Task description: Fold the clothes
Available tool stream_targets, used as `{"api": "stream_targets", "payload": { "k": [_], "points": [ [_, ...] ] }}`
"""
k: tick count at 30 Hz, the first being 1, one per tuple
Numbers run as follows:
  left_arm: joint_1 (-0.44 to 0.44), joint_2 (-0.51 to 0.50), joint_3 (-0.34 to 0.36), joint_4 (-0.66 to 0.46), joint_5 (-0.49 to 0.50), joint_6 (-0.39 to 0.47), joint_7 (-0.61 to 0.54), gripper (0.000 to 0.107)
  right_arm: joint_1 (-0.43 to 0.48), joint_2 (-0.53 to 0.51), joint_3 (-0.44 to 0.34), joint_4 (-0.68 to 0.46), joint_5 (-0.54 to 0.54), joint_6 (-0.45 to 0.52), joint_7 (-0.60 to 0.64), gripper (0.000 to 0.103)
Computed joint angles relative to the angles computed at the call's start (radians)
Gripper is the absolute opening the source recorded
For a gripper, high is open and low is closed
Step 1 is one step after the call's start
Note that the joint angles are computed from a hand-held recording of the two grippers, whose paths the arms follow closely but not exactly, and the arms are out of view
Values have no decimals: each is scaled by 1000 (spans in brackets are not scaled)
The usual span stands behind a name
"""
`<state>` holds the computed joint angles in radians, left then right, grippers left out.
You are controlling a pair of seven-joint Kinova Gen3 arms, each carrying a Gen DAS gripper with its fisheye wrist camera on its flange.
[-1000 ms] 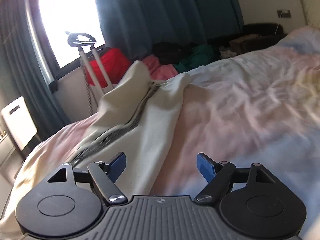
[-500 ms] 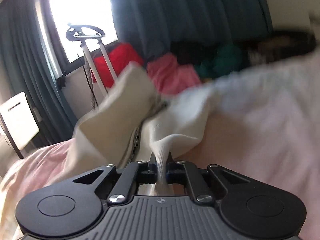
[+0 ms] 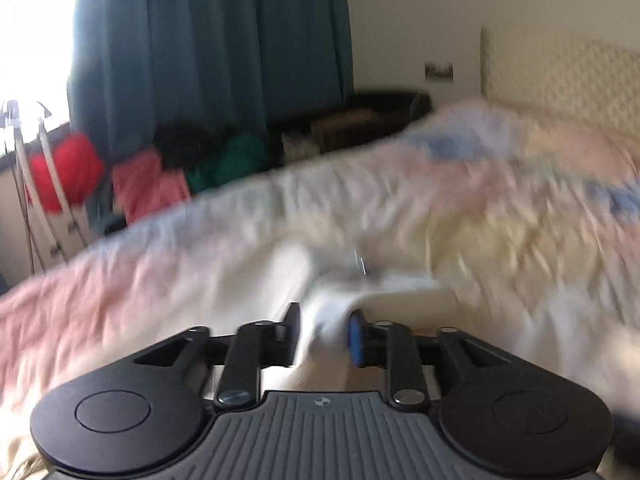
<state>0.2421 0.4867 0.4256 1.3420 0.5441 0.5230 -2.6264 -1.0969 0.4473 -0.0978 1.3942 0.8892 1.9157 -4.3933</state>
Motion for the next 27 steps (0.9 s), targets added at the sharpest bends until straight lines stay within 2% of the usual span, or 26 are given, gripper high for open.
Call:
{"api": "stream_targets", "payload": {
  "k": [2, 4, 8, 11, 15, 19, 21, 23, 27],
  "points": [
    [-82, -62, 26, 88, 51, -14, -39, 51, -12, -9, -3, 11, 9, 0, -15, 74],
    [-175, -146, 31, 178, 132, -7, -83, 65, -17, -20, -11, 21, 25, -12, -14, 74],
    [-360, -319, -14, 312, 295, 74, -173, 70, -20, -47, -31, 47, 64, -59, 5, 74],
    [-485, -424, -98, 395, 414, 169, -243, 73, -18, -77, -46, 77, 95, -114, 7, 74],
    [-540, -480, -254, 425, 440, 273, -208, 73, -17, -131, -75, 155, 171, -219, -33, 74],
    [-550, -471, -358, 404, 445, 333, -97, 74, 6, -193, -104, 220, 203, -365, -101, 74],
    [-544, -463, -398, 407, 474, 348, -105, 75, 55, -227, -130, 243, 206, -446, -111, 74],
    [-518, -446, -419, 417, 501, 327, -118, 77, 100, -258, -133, 263, 208, -525, -89, 74],
    [-480, -398, -441, 407, 514, 317, -116, 77, 221, -313, -108, 332, 185, -671, -142, 74]
  ]
}}
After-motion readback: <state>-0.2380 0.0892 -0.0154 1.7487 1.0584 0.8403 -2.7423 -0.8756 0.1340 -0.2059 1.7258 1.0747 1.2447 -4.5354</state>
